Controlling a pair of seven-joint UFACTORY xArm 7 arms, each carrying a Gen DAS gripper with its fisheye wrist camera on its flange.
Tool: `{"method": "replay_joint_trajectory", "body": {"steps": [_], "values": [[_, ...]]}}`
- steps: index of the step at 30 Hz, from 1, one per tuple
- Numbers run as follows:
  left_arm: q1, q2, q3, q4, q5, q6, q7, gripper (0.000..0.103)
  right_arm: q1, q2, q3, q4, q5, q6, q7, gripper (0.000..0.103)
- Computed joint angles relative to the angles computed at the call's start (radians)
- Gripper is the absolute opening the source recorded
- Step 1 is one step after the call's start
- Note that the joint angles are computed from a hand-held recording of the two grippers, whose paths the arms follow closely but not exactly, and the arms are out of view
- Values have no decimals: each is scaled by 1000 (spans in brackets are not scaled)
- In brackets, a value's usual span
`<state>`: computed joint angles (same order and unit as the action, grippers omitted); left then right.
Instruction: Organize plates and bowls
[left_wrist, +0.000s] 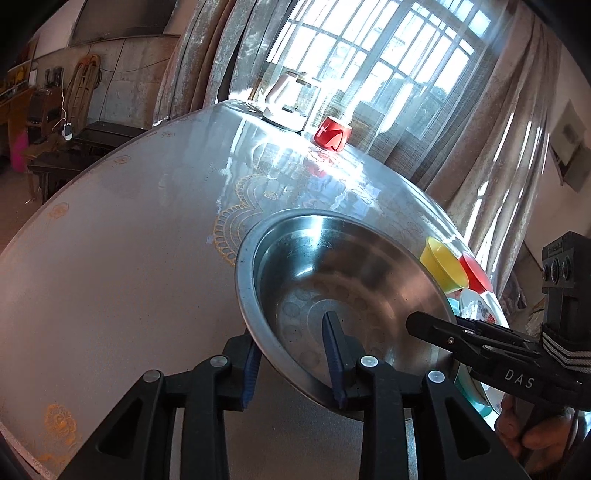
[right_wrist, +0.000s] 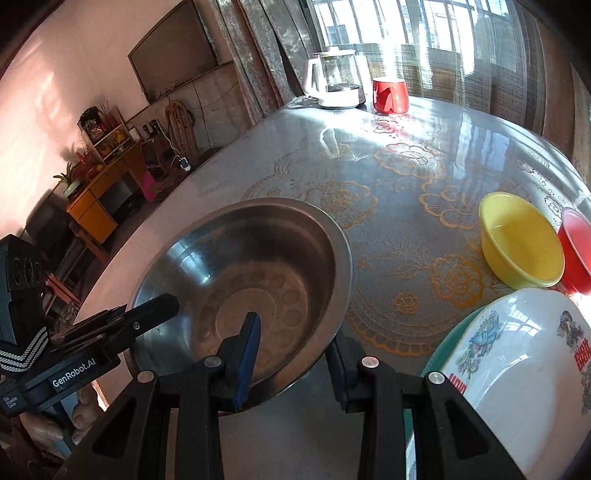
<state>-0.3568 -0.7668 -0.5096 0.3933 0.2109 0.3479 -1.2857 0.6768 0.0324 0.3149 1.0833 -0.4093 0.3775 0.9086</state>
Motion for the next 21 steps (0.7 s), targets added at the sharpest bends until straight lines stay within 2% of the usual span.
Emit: {"method": "replay_joint_trajectory", "body": {"steps": [6,15,20,21], "values": [[-47,-61,-18,-27,-17,67,-35,31,15,-2,14,-19,13,-2,-20,35],[-44,-75,-72,21,30,216,-69,31,24,1,13,-34,35,-18,-44,37],[-49,-72,-74,36,51,261,-86,35,23,-18,15,-60,29,-16,-31,38],[-47,-75,-78,38,56,272,-93,40,21,-24,16,-68,21,-20,-20,38]]}}
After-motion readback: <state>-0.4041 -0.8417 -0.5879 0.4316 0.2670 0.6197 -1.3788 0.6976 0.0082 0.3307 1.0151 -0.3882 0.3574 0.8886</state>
